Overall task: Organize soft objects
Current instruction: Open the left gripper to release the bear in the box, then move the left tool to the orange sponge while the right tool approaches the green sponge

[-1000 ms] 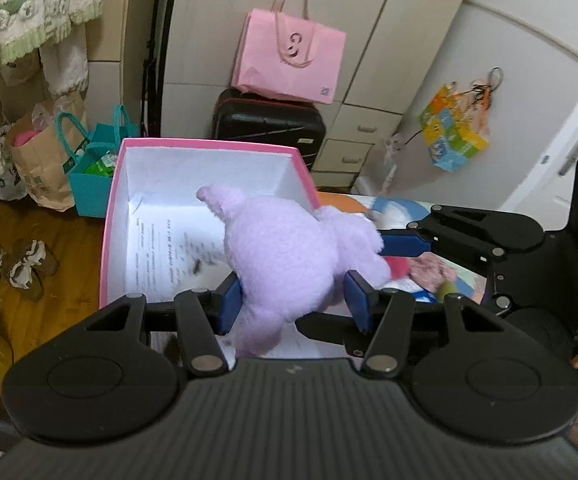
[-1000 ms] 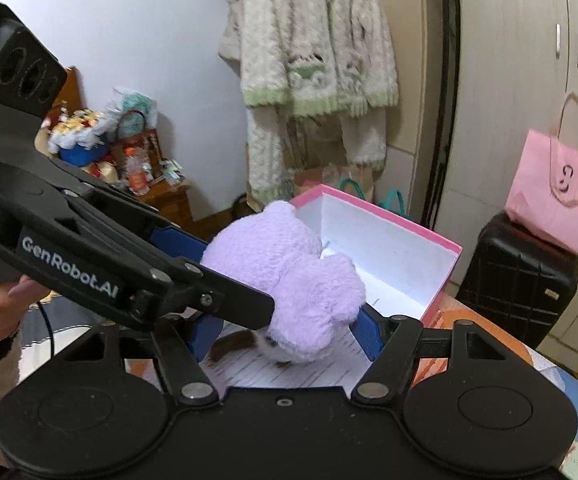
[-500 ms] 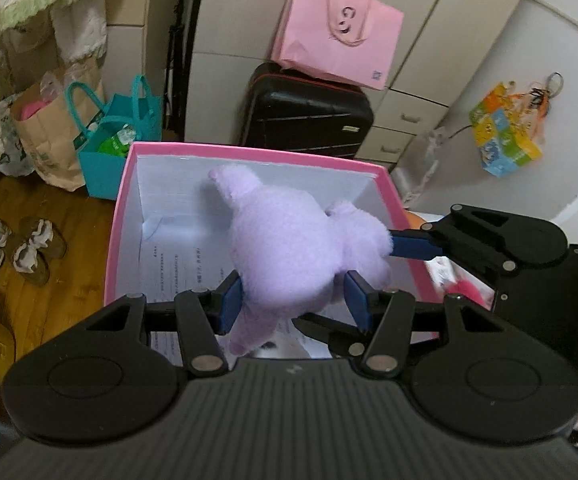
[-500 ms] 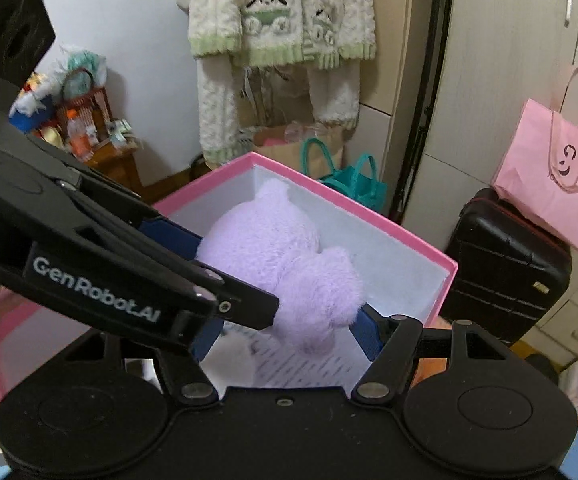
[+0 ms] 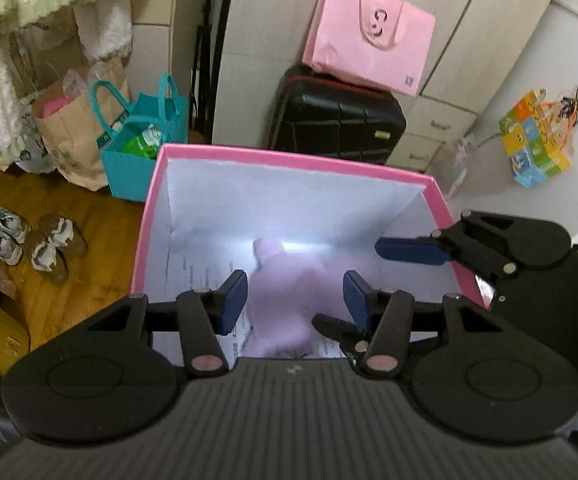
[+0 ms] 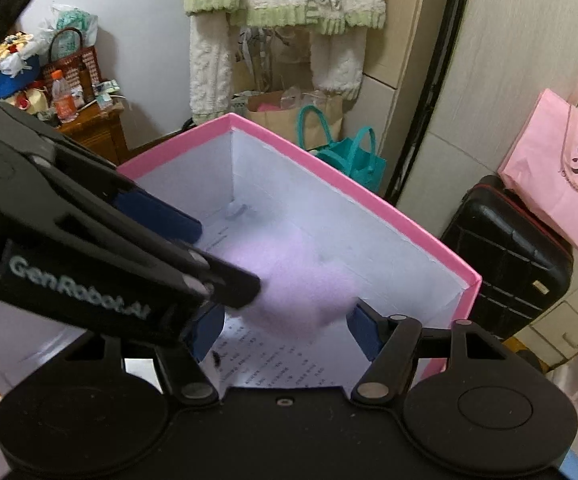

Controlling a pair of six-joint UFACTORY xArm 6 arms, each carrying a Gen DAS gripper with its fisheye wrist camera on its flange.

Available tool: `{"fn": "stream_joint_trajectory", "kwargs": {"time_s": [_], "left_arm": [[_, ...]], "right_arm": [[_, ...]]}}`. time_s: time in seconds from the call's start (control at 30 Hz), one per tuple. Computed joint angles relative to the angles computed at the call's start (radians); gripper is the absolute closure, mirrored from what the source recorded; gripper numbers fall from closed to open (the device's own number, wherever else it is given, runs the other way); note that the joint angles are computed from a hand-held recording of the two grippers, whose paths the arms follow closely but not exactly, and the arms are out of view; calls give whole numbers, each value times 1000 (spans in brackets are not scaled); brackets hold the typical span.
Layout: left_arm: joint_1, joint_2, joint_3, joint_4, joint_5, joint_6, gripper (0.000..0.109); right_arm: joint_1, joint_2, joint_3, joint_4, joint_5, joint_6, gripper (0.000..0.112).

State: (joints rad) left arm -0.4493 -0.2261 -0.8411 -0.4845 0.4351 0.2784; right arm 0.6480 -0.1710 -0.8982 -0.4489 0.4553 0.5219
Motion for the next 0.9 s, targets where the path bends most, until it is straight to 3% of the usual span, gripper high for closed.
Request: {"fn": "stream_joint_trajectory", "kwargs": {"time_s": [0.23, 0.6, 0.9], "left_arm": [[-14, -96, 92, 177, -109, -85, 52], [-23, -303, 176, 75, 50, 12, 52], [-135, -494, 242, 148, 149, -61, 52]], "right_arm": [[7, -58, 44, -28, 7, 35, 40], [69, -285, 168, -96, 70, 134, 40], [162, -593, 312, -122, 201, 227, 40]]}}
